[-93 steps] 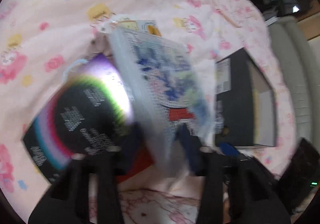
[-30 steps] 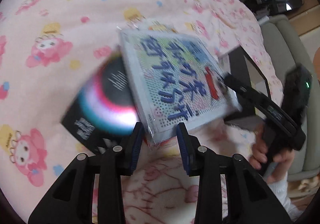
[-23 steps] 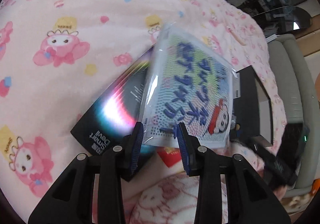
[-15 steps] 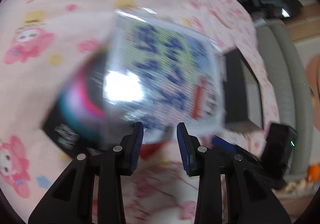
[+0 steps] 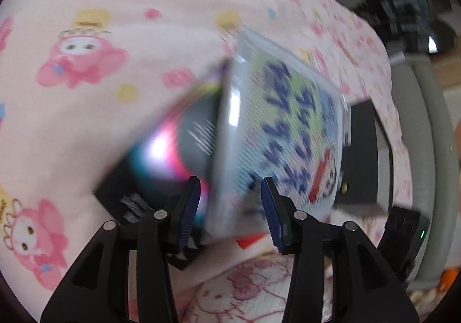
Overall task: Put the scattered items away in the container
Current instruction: 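Carry the bead kit with the left gripper toward the open black box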
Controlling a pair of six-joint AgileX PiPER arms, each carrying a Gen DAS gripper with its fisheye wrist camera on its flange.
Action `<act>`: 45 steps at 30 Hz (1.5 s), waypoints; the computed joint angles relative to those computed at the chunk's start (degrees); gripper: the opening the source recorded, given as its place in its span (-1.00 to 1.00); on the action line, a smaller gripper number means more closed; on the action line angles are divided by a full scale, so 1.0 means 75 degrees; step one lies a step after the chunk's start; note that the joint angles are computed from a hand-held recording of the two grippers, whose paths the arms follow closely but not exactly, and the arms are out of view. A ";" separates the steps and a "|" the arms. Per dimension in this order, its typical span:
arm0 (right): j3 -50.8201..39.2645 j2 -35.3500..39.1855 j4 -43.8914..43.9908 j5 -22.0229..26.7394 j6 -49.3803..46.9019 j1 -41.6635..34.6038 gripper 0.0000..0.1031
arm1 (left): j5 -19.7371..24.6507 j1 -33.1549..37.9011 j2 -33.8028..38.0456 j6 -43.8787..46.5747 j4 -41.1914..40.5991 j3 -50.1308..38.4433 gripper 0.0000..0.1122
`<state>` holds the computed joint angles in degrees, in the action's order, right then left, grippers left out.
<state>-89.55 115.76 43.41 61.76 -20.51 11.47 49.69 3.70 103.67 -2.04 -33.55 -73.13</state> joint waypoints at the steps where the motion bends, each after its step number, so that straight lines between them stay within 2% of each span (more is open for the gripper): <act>1: -0.0051 0.0043 0.0066 -0.0026 -0.0022 -0.0015 -0.05 | 0.0078 -0.0147 -0.0011 -0.0055 0.0109 -0.0069 -0.19; 5: -0.0445 0.0133 -0.0027 -0.0310 0.0159 -0.0106 -0.05 | 0.0940 -0.0488 0.0164 0.0742 -0.0541 -0.0587 -0.19; 7: -0.0600 0.0123 -0.0081 -0.0534 0.0299 -0.0188 -0.05 | 0.1137 -0.0732 0.0057 0.0729 -0.0271 -0.0815 -0.19; 10: -0.0732 0.0135 -0.0289 -0.0438 0.0498 -0.0253 -0.05 | 0.0857 -0.0795 -0.0355 0.0065 0.0776 -0.0944 -0.19; 14: -0.0195 0.0165 -0.0315 -0.0153 0.0432 -0.0207 -0.05 | 0.0245 -0.0255 -0.0417 -0.0341 0.1247 -0.1094 -0.18; 16: -0.0078 0.0299 -0.0075 -0.0118 0.0356 -0.0199 -0.05 | -0.0136 -0.0153 -0.0094 -0.0126 0.1191 -0.1438 -0.18; 19: -0.0135 0.0415 0.0004 -0.0257 0.0410 -0.0132 -0.05 | -0.0086 -0.0272 0.1138 -0.0321 0.1308 -0.2979 -0.18; 23: -0.0186 0.0466 0.0168 -0.0380 0.0354 -0.0098 -0.05 | 0.1196 -0.0319 0.3141 -0.0503 0.1447 -0.5806 -0.18; 26: -0.0033 0.0495 0.0426 -0.0427 0.0315 -0.0188 -0.05 | 0.2192 -0.0441 0.4035 -0.0796 0.1570 -0.7030 -0.18; 27: 0.0066 0.0472 0.0516 -0.0463 0.0273 -0.0228 -0.05 | 0.2373 -0.0451 0.4051 -0.0749 0.1567 -0.7006 -0.19; 28: 0.0196 0.0428 0.0640 -0.0510 0.0210 -0.0278 -0.05 | 0.2293 -0.0512 0.3930 -0.0682 0.1585 -0.6676 -0.23; 29: 0.0263 0.0398 0.0683 -0.0522 0.0199 -0.0317 -0.04 | 0.1957 -0.0536 0.3598 -0.0561 0.1484 -0.6040 -0.33; 30: 0.0344 0.0357 0.0695 -0.0536 0.0190 -0.0345 -0.04 | 0.1689 -0.0555 0.3237 -0.0409 0.1337 -0.5430 -0.34; 32: 0.0526 0.0245 0.0661 -0.0570 0.0156 -0.0375 -0.04 | 0.1543 -0.0689 0.2689 -0.0515 0.1471 -0.4742 -0.39; 34: 0.0699 0.0080 0.0500 -0.0611 0.0188 -0.0375 -0.04 | 0.1538 -0.0837 0.2166 -0.0557 0.1642 -0.4151 -0.44; 38: 0.1349 -0.0622 -0.0030 -0.0963 -0.0195 -0.0445 -0.02 | 0.1825 -0.1222 0.1236 0.0148 0.1649 -0.3244 -0.45; 40: 0.1417 -0.0705 -0.0264 -0.0983 -0.0047 -0.0519 -0.01 | 0.1734 -0.1292 0.1044 -0.0060 0.2006 -0.3252 -0.41; 42: 0.0757 -0.0312 -0.0103 -0.0538 0.0101 -0.0833 -0.01 | 0.1370 -0.1241 0.1080 -0.0466 0.2493 -0.3568 -0.33; 45: 0.0336 0.0081 0.0330 -0.0265 0.0102 -0.0914 -0.01 | 0.1069 -0.1026 0.1775 -0.0691 0.2749 -0.4613 -0.32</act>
